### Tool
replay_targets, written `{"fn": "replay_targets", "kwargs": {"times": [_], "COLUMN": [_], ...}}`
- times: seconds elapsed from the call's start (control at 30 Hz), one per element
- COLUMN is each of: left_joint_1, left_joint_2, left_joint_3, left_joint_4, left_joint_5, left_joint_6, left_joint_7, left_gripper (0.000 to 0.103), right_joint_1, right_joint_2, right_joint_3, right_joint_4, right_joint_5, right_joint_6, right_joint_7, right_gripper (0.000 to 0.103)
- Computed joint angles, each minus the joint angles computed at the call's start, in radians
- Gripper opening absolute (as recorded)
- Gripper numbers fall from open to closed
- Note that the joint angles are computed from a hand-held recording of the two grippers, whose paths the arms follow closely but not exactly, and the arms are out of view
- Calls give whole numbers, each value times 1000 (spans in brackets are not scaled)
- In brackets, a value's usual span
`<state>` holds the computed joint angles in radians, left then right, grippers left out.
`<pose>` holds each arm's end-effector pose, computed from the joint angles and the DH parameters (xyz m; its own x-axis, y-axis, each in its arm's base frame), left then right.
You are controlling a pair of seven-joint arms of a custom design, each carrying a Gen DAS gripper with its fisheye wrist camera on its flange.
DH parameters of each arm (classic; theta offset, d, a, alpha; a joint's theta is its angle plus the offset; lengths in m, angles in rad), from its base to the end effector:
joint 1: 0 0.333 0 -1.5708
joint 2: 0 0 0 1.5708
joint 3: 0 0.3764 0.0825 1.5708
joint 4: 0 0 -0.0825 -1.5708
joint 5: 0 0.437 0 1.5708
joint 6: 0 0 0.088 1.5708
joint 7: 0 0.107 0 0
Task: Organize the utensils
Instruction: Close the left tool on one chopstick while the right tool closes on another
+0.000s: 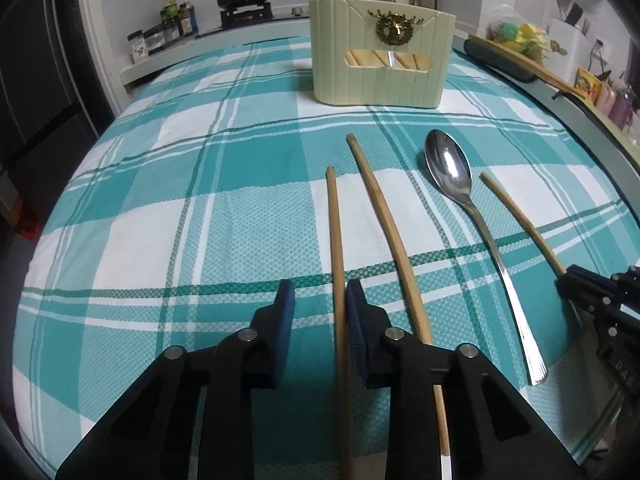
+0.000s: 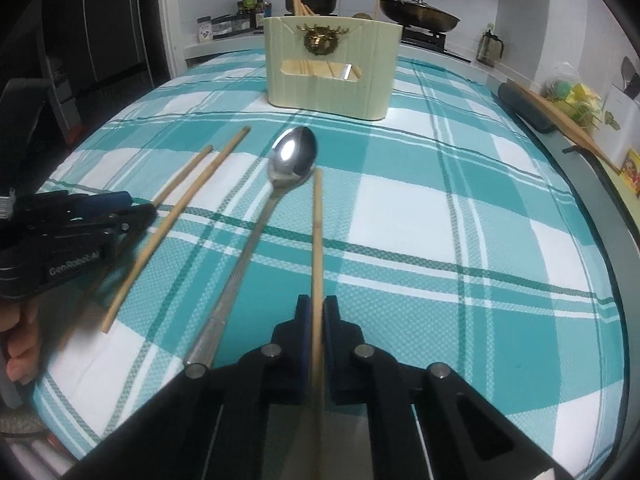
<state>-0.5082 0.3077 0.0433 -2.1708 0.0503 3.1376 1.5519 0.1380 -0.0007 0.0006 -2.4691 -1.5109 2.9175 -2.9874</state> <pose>0.5888 -0.3019 0.3425 -0.4718 -0.8811 -0.0325 -0.6877 0.3908 -0.6119 0.4860 0.1303 0.3247 -0.1674 -0.9851 0.0401 -0.7646 0.1040 -0.6361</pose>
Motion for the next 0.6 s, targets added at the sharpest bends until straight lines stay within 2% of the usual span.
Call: {"fn": "replay_targets", "kwargs": {"times": [0.03, 0.1, 0.17, 0.27, 0.3, 0.33, 0.37, 0.4, 0.43, 0.47, 0.5, 0.6], "left_joint_1": [-10, -21, -43, -43, -56, -55, -27, -19, -22, -10, 17, -6], "left_joint_2": [-3, -9, -16, -29, -33, -37, -41, -43, -45, -45, -44, -39], "left_joint_3": [13, 33, 68, 81, 98, 100, 71, 63, 67, 53, 24, 49], "left_joint_4": [-3, -10, -19, -36, -43, -50, -57, -64, -71, -74, -70, -65], "left_joint_5": [1, 2, 16, 32, 45, 51, 44, 42, 44, 39, 27, 36], "left_joint_6": [-1, -7, -11, -13, -9, -3, 6, 16, 29, 29, 18, 8], "left_joint_7": [-10, -34, -72, -111, -132, -145, -139, -138, -137, -123, -101, -109], "left_gripper": [14, 11, 11, 13, 22, 47, 60, 74, 75, 75, 75, 78], "right_joint_1": [-1, -5, -8, -15, -16, -18, -21, -24, -24, -24, -22, -16], "right_joint_2": [-11, -31, -55, -82, -88, -92, -93, -94, -94, -93, -92, -93], "right_joint_3": [-1, -2, 2, 9, 12, 15, 15, 16, 18, 19, 20, 21], "right_joint_4": [-12, -35, -60, -89, -95, -98, -100, -101, -101, -99, -96, -92], "right_joint_5": [8, 29, 60, 92, 93, 83, 64, 45, 25, -1, -18, -33], "right_joint_6": [-16, -40, -81, -114, -121, -121, -111, -105, -102, -98, -99, -112], "right_joint_7": [5, 9, 2, -12, -9, 5, 28, 52, 76, 104, 119, 122], "right_gripper": [6, 6, 6, 6, 7, 7, 10, 18, 25, 37, 40, 40]}}
